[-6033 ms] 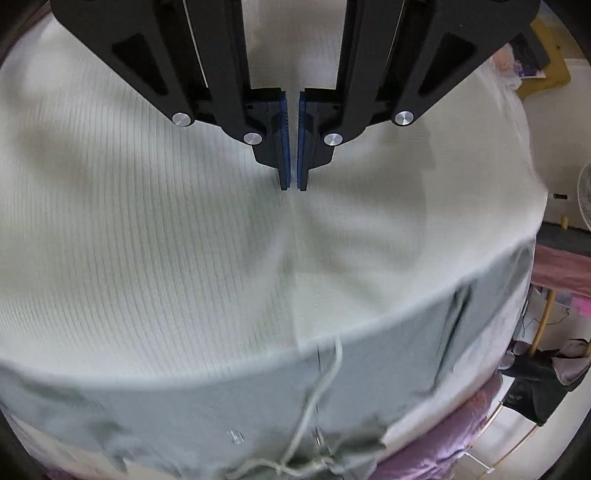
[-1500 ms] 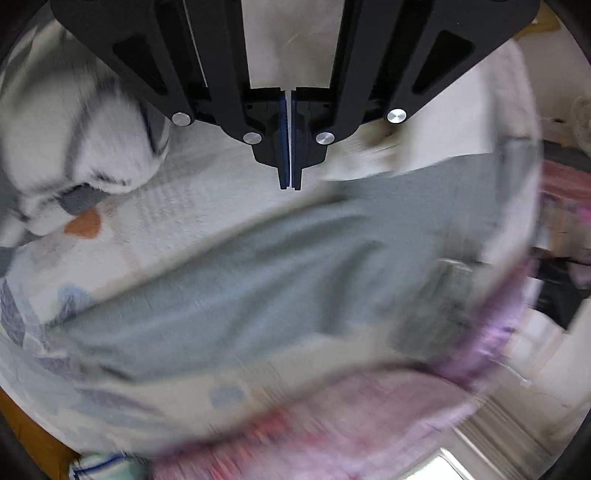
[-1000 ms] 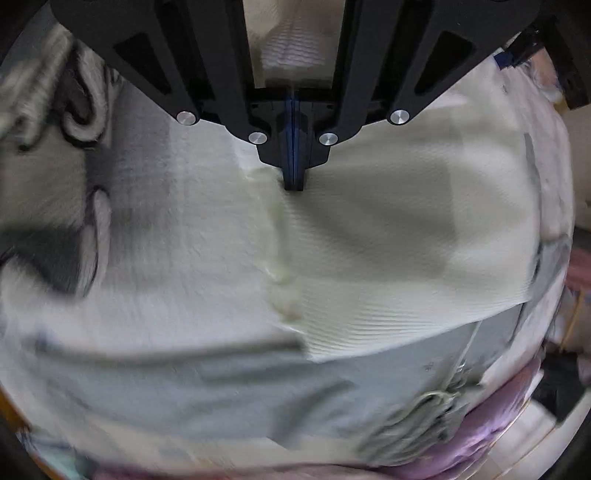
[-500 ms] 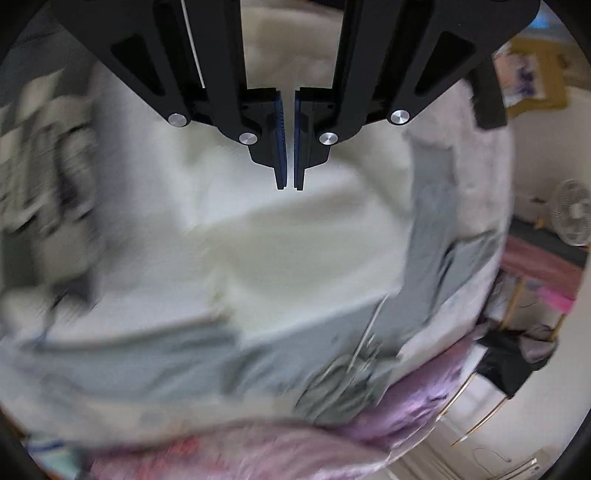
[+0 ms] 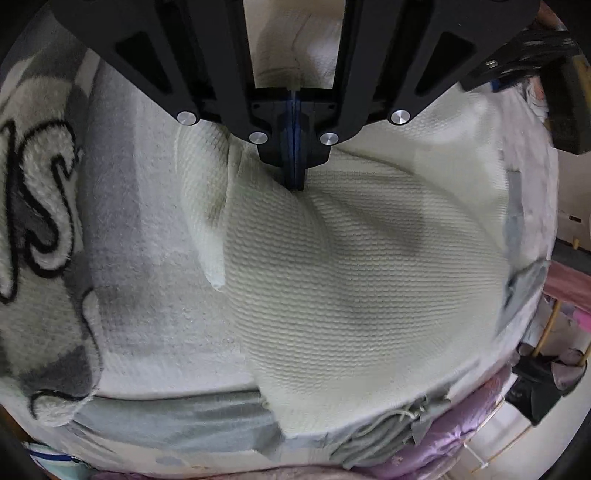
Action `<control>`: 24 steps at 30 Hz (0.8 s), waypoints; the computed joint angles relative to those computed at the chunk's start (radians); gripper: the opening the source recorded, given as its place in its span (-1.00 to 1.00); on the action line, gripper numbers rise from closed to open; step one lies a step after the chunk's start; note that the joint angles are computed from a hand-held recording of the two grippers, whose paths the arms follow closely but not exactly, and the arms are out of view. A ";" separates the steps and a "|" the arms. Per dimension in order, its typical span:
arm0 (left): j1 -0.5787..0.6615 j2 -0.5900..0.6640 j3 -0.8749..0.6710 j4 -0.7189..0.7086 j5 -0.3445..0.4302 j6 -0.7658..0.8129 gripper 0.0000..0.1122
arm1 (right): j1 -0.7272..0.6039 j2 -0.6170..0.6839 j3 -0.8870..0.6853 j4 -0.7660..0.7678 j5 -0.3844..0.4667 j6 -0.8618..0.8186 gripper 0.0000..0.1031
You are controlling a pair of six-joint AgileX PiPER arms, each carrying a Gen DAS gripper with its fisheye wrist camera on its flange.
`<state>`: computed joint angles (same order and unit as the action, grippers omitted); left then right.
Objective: Fold large clothes
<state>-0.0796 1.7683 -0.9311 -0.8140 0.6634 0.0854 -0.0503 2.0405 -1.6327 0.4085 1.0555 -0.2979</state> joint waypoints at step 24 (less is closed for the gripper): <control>0.012 -0.079 -0.246 0.152 0.277 -0.160 -0.58 | -0.434 -0.538 1.210 1.102 -0.084 -0.024 0.68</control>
